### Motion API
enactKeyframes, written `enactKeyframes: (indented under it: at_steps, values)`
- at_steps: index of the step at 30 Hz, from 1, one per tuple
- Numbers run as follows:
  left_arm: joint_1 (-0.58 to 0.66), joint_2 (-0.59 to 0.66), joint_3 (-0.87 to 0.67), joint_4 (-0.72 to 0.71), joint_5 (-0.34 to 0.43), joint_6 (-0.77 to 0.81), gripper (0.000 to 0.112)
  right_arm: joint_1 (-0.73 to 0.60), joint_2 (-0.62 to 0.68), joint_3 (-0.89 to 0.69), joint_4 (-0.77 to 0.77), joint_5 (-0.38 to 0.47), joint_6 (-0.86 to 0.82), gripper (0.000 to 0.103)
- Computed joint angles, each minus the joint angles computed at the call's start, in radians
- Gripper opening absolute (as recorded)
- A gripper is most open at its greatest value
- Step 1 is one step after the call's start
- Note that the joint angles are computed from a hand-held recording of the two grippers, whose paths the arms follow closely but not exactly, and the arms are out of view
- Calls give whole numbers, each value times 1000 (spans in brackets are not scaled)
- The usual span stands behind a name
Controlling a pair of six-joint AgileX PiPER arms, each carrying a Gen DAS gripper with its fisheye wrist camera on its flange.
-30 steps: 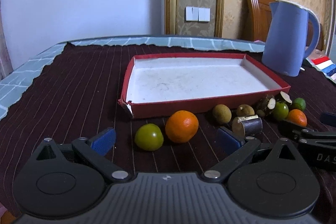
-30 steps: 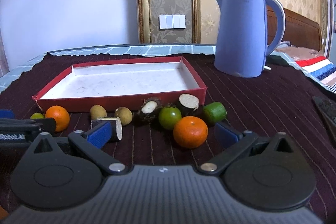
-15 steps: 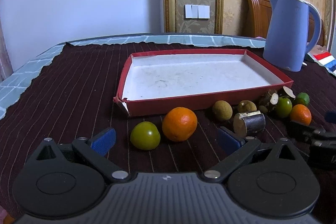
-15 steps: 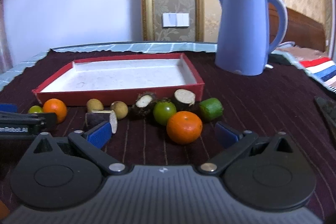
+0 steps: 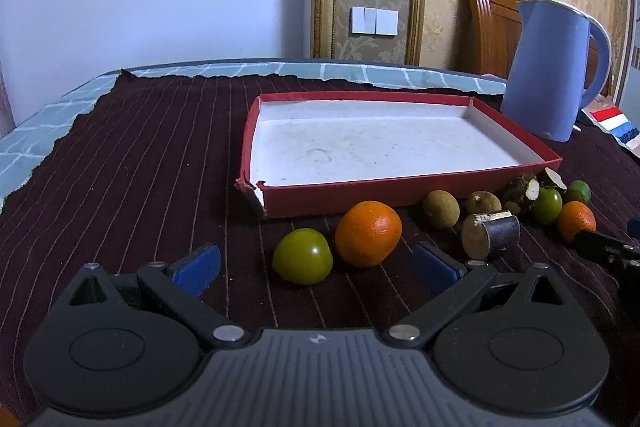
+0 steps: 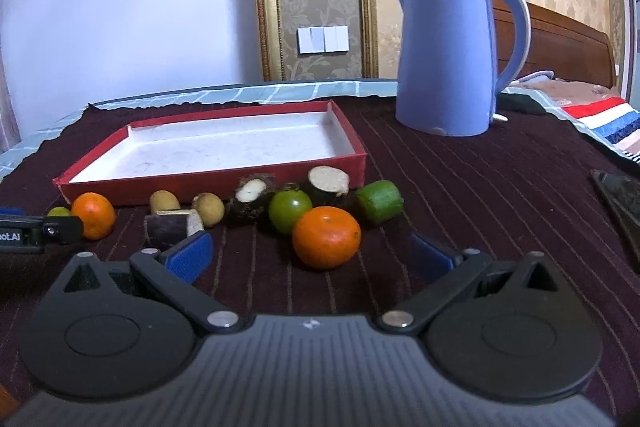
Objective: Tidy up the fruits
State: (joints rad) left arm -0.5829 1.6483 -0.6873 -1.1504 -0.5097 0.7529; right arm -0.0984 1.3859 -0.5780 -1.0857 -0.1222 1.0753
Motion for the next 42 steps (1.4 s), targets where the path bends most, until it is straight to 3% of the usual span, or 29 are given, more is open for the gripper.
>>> enactKeyframes:
  at_steps: [4, 6, 10, 14, 16, 21, 28, 31, 35, 42]
  values:
    - [-11, -4, 21, 29, -13, -2, 103, -25, -21, 16, 21, -14, -61, 103]
    - [-17, -10, 36, 38, -28, -3, 103, -29, -30, 23, 102, -7, -157, 103]
    - [-22, -31, 55, 119, -20, -52, 102, -44, -18, 14, 75, -5, -129, 103]
    - [-37, -58, 80, 253, -28, -140, 102, -25, -18, 16, 187, 13, -238, 103]
    - [-42, -68, 93, 296, -42, -168, 102, -27, -21, 17, 125, 2, -176, 103]
    - [-54, -31, 82, 189, -117, -35, 102, -23, -25, 19, -21, -17, -32, 103]
    - [48, -36, 83, 274, -8, -92, 94, -38, -18, 20, -60, -32, 4, 103]
    - [64, -29, 84, 261, 3, -84, 83, -44, -17, 21, -62, -35, -1, 103]
    - [114, -20, 68, 268, 71, -86, 59, -33, -12, 22, -27, -29, -37, 103]
    - [169, -3, 41, 424, 146, -223, 46, -3, -6, 20, 35, -7, -98, 103]
